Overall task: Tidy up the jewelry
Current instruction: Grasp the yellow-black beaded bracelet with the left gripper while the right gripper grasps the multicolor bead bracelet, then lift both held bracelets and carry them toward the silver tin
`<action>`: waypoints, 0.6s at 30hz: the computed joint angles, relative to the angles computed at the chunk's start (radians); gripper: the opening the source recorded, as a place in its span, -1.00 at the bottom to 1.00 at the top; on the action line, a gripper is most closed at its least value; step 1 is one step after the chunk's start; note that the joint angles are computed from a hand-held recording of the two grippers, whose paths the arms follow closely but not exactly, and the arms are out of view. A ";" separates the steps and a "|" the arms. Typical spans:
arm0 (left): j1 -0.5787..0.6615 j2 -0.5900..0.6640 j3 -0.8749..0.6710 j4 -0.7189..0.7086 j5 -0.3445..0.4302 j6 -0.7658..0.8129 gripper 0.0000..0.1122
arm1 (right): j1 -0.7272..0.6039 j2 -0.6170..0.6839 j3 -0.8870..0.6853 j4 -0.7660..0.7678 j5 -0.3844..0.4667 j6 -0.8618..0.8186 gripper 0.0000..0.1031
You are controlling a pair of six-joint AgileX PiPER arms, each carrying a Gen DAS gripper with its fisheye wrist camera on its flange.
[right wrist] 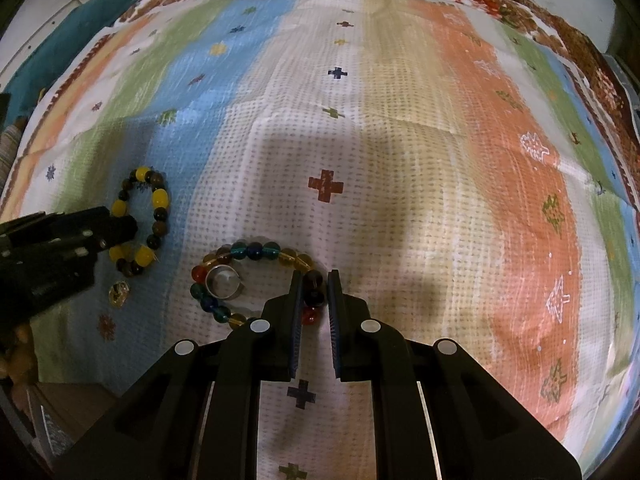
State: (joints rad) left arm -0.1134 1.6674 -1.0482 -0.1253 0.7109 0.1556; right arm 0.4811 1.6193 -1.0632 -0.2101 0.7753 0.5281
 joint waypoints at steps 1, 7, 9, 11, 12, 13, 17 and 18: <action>-0.010 0.002 -0.005 0.020 0.004 -0.017 -0.37 | 0.003 0.000 0.000 -0.005 0.000 0.001 -0.75; -0.016 0.001 -0.015 0.074 0.029 -0.062 -0.83 | 0.009 -0.008 -0.005 -0.010 0.015 -0.002 -0.77; -0.017 -0.013 -0.011 0.085 0.044 -0.078 -0.84 | 0.008 -0.018 -0.005 -0.008 0.022 -0.009 -0.80; -0.020 -0.036 -0.003 0.083 0.055 -0.081 -0.84 | -0.017 -0.044 0.000 0.053 0.024 -0.055 -0.80; -0.026 -0.062 0.008 0.080 0.056 -0.081 -0.84 | -0.037 -0.061 0.004 0.104 0.022 -0.090 -0.80; -0.033 -0.090 0.018 0.083 0.057 -0.083 -0.84 | -0.049 -0.080 0.008 0.138 0.023 -0.110 -0.80; -0.040 -0.178 0.027 0.061 0.098 -0.074 -0.84 | -0.027 -0.139 0.014 0.108 0.054 -0.096 -0.80; -0.043 -0.194 0.020 0.060 0.114 -0.084 -0.84 | -0.024 -0.153 0.018 0.103 0.060 -0.093 -0.80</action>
State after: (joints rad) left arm -0.1562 1.4733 -1.0281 -0.0654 0.8245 0.0718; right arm 0.4568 1.4661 -1.0449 -0.1067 0.8351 0.4353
